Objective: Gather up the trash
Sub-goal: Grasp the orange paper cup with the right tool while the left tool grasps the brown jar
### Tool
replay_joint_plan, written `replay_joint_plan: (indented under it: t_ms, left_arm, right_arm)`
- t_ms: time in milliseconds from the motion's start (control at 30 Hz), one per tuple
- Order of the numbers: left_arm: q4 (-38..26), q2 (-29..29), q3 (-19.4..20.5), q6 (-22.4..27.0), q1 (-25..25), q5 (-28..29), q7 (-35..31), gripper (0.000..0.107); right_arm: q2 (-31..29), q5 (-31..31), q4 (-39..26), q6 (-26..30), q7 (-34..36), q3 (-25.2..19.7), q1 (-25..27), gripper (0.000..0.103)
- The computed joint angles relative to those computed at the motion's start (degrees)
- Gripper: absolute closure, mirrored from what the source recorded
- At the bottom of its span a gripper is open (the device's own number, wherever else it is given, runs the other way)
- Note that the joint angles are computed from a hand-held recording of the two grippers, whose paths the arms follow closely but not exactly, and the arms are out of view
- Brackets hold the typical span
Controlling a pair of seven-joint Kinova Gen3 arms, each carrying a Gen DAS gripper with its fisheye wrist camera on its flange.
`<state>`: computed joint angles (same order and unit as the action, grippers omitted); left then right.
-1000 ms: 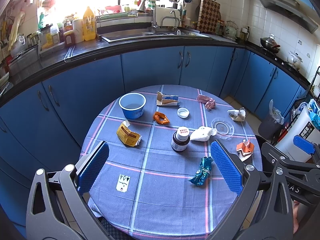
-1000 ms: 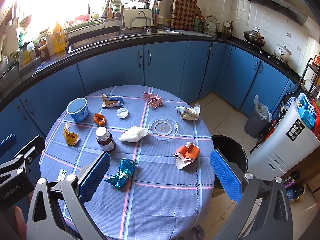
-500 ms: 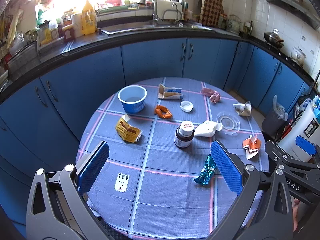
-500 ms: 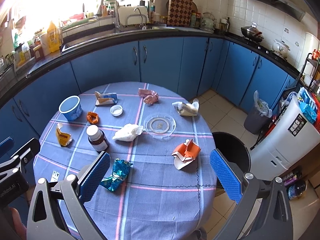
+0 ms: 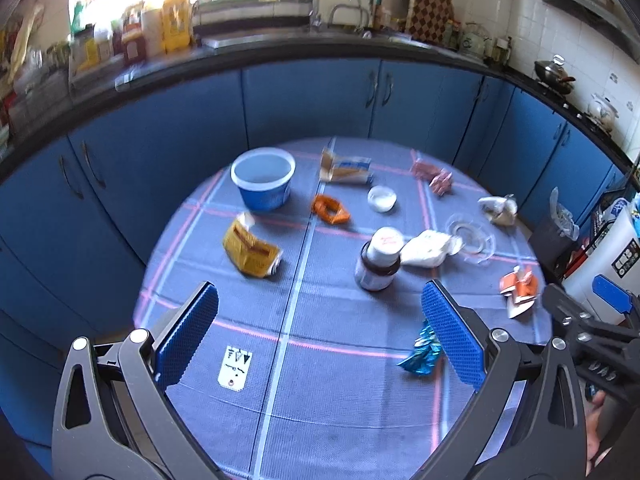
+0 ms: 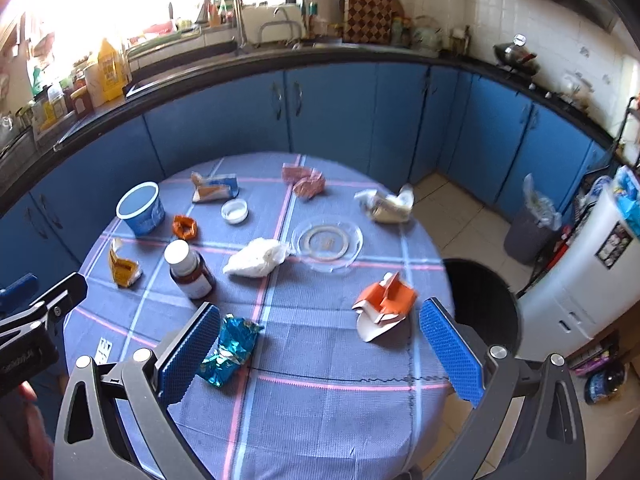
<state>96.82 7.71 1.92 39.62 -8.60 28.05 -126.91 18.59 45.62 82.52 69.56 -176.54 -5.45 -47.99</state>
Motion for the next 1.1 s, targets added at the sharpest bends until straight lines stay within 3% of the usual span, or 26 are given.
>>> replay_joint_plan:
  t_ms: [167, 400, 667, 733, 767, 800, 867, 967, 1033, 1067, 1100]
  left_arm:
    - [0.0, 5.1, 0.9, 1.7, -1.1, 0.5, -2.7, 0.008]
    - [0.7, 7.8, 2.8, -2.4, 2.3, -5.0, -0.4, 0.008]
    - [-7.9, 14.3, 4.5, 0.6, 5.8, -8.9, 4.6, 0.008]
    - [-10.5, 16.2, 4.8, 2.1, 6.3, -9.6, 6.1, 0.008]
    - [-11.4, 16.9, 4.7, 2.2, 7.0, -10.4, 7.1, 0.008]
    - [-11.8, 17.3, 4.5, 1.9, 7.6, -11.1, 8.0, 0.008]
    - [-13.3, 18.5, 4.5, 2.3, 8.2, -12.2, 9.3, 0.008]
    - [-14.7, 19.7, 4.7, 3.4, 8.1, -12.9, 10.8, 0.017]
    - [-15.5, 20.3, 5.0, 4.2, 8.4, -14.6, 12.0, 0.038]
    - [-15.3, 20.2, 4.4, 3.9, 9.4, -16.5, 13.2, 0.055]
    - [-14.4, 19.5, 3.2, 2.5, 10.8, -17.5, 13.4, 0.062]
  right_arm:
    - [1.1, -3.0, 4.2, -5.0, 2.1, -0.1, 3.2, 0.006]
    - [3.4, -4.2, 6.5, -6.9, 3.7, 2.0, 4.7, 0.006]
    - [3.1, -7.1, 8.1, -13.2, 6.7, 3.2, 10.2, 0.007]
    - [3.9, -8.3, 7.5, -14.0, 8.4, 3.5, 11.3, 0.016]
    - [4.3, -9.1, 7.1, -14.0, 9.4, 3.6, 11.6, 0.031]
    - [4.7, -10.1, 6.7, -14.1, 10.5, 3.8, 12.1, 0.041]
    - [4.8, -12.8, 7.0, -16.3, 12.5, 3.6, 13.8, 0.044]
    - [4.7, -13.0, 7.6, -17.7, 12.5, 4.7, 13.4, 0.056]
    - [4.8, -13.4, 7.4, -18.1, 13.4, 4.8, 13.3, 0.064]
    - [5.0, -13.6, 7.0, -17.8, 14.0, 4.8, 13.2, 0.066]
    - [5.1, -13.6, 6.7, -17.7, 14.4, 4.8, 13.0, 0.068]
